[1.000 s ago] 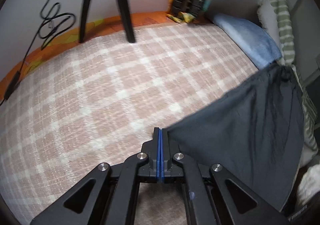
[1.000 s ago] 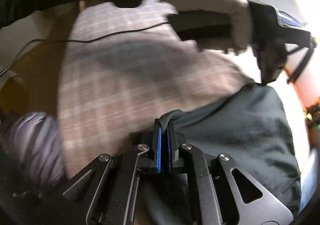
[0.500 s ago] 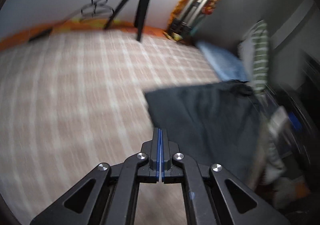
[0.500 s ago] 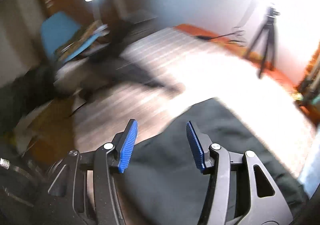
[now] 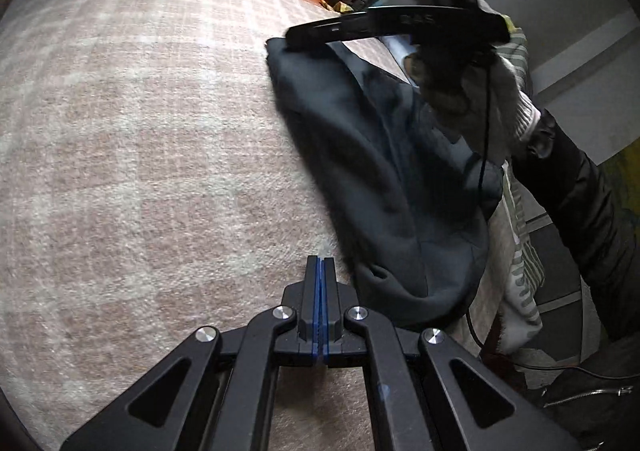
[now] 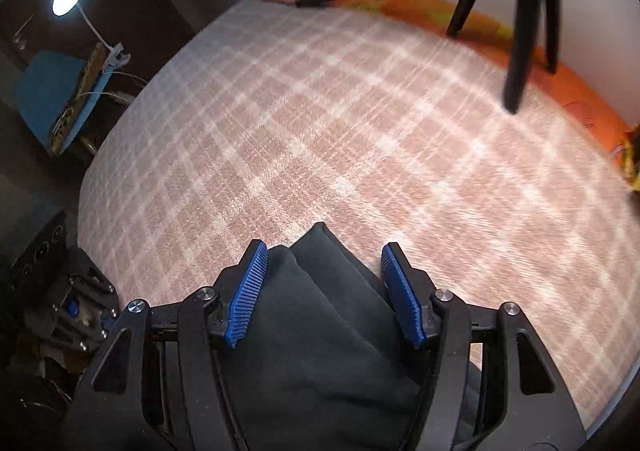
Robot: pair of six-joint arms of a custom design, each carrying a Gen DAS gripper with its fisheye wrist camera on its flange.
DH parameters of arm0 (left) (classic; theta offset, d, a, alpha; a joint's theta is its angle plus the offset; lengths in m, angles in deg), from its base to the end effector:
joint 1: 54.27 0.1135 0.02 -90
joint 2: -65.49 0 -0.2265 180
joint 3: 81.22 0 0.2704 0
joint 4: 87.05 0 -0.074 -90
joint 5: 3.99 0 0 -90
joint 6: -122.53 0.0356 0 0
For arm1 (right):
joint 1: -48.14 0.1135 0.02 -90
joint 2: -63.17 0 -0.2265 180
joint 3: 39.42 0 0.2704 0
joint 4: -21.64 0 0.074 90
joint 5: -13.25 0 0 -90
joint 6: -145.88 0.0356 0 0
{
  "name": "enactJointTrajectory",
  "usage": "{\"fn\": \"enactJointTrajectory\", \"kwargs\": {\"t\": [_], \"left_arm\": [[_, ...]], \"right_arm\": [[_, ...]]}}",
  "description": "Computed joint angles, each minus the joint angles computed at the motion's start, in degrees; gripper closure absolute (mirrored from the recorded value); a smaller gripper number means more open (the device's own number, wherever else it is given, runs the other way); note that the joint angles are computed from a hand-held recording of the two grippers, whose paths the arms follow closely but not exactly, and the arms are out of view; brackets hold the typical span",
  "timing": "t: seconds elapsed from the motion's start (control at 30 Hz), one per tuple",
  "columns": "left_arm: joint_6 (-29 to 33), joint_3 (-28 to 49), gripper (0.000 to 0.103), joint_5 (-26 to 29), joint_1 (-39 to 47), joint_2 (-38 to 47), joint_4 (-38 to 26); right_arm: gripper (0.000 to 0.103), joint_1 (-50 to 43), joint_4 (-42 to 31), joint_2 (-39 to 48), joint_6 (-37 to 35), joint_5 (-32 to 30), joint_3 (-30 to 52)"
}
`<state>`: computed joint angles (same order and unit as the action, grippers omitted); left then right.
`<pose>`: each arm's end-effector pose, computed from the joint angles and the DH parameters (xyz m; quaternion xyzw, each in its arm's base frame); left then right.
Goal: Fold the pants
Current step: 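Grasp the folded pants end with the right tool and lift it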
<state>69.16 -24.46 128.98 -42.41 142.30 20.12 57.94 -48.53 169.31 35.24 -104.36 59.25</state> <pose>0.2177 0.0209 0.1414 0.1905 0.9105 -0.3434 0.1290 0.3654 0.0799 0.1928 -0.2782 0.9249 0.2263 0.1265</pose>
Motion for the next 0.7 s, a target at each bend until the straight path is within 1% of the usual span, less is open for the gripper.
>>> {"fn": "enactJointTrajectory", "kwargs": {"t": [0.03, 0.07, 0.1, 0.13, 0.17, 0.2, 0.23, 0.27, 0.33, 0.37, 0.43, 0.47, 0.5, 0.53, 0.6, 0.63, 0.7], "left_arm": [[-0.57, -0.40, 0.103, -0.10, -0.68, -0.41, 0.66], [-0.52, -0.73, 0.103, -0.32, -1.19, -0.95, 0.83], [-0.49, -0.97, 0.103, -0.53, -1.50, -1.59, 0.88], [-0.72, -0.82, 0.103, -0.65, -1.93, -1.74, 1.12], [-1.09, -0.41, 0.103, -0.60, -2.44, -1.71, 1.15], [-1.93, -0.30, 0.103, -0.63, -3.28, -1.78, 1.77], [-1.73, -0.37, 0.103, -0.66, -3.30, -1.89, 2.03], [-0.94, 0.22, 0.103, -0.61, -2.79, -1.04, 2.17], [-1.96, 0.53, 0.103, -0.07, -3.03, -0.98, 3.23], [-2.12, 1.45, 0.103, 1.24, -2.48, 0.25, 3.33], [-2.48, 2.26, 0.103, 4.28, -3.04, 1.66, 3.19], [-1.90, 2.08, 0.103, 4.74, -4.37, 1.29, 2.75], [-0.33, 1.60, 0.103, 4.61, -6.43, 0.38, 1.51], [0.80, 0.70, 0.103, 3.64, -8.14, -0.84, 0.87], [0.99, -1.89, 0.103, 0.52, -11.38, -3.74, 0.86], [1.30, -2.57, 0.103, 1.48, -10.81, -4.03, 0.21], [2.96, -1.46, 0.103, 2.40, -8.83, -2.37, -2.48]], "right_arm": [[0.041, 0.60, -0.08, -0.26, -0.39, -0.10, -0.61], [0.047, 1.42, -0.02, -0.99, -0.36, 1.04, -1.35], [0.070, 2.62, -0.25, -1.86, 0.23, 3.87, -1.82], [0.084, 3.73, -0.83, -2.46, 1.09, 6.85, -1.81], [0.094, 4.83, -1.94, -3.14, 2.05, 9.69, -1.30], [0.095, 5.68, -3.03, -4.35, 2.56, 11.25, -0.97], [0.096, 7.38, -5.00, -6.10, 2.69, 14.18, 0.02], [0.096, 8.63, -6.52, -7.05, 2.49, 15.75, 1.11], [0.096, 11.12, -10.17, -9.39, 2.10, 18.01, 4.17], [0.097, 11.88, -10.92, -9.91, 2.27, 18.57, 5.16], [0.097, 11.87, -10.73, -11.25, 2.89, 18.89, 5.69], [0.097, 10.75, -9.70, -12.38, 2.84, 19.01, 4.81], [0.098, 9.63, -8.17, -13.35, 3.50, 18.57, 3.40], [0.098, 7.90, -8.18, -12.79, 3.41, 17.17, 3.95], [0.098, 4.68, -8.15, -12.98, 2.29, 14.73, 3.27], [0.098, 3.87, -7.36, -14.29, 1.35, 14.61, 1.27], [0.098, 1.96, -6.10, -16.70, -0.47, 14.98, -1.95]]}}
